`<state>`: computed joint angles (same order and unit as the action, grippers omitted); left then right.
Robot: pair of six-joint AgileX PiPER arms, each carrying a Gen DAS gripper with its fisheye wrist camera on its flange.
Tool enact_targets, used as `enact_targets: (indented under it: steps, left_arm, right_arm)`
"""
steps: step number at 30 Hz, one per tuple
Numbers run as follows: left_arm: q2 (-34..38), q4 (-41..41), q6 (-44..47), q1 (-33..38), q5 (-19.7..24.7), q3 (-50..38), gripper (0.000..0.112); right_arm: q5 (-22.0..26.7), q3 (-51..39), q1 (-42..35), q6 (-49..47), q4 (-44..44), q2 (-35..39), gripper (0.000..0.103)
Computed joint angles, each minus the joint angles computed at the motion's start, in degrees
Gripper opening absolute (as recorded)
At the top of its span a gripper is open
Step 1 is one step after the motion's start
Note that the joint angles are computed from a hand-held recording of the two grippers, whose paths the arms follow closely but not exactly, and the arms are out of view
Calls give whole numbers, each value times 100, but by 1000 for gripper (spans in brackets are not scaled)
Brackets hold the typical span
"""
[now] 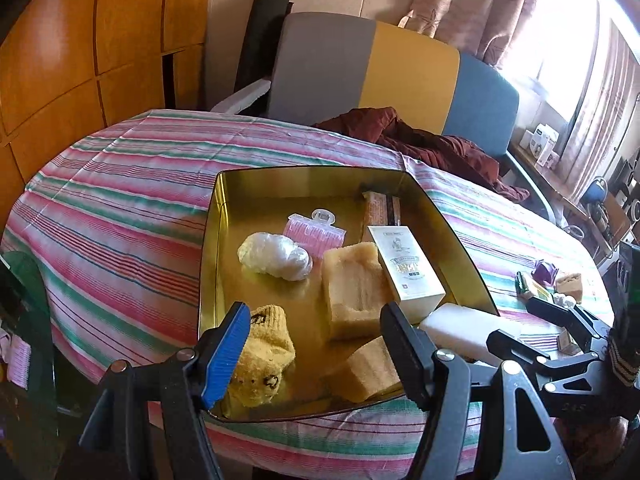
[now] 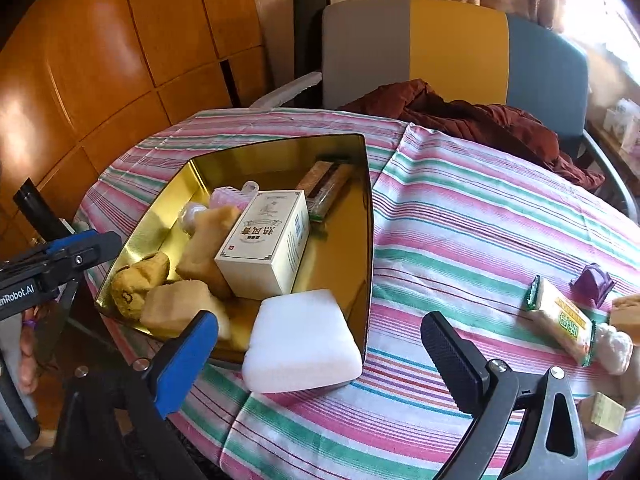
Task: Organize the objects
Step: 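Move both grippers back toward the remaining items on the cloth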
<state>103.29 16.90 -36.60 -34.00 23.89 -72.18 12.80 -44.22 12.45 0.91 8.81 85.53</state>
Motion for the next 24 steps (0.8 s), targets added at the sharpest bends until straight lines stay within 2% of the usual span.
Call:
enact_targets:
  steps: [5, 24]
  left_arm:
    - [-9, 82, -71, -55, 24, 1, 68]
    - [-87, 671, -385, -423, 233, -147, 68]
  right_arm:
    - [-16, 43, -87, -867, 943, -58, 103]
    - [-79, 305, -380, -983, 1131, -521, 103]
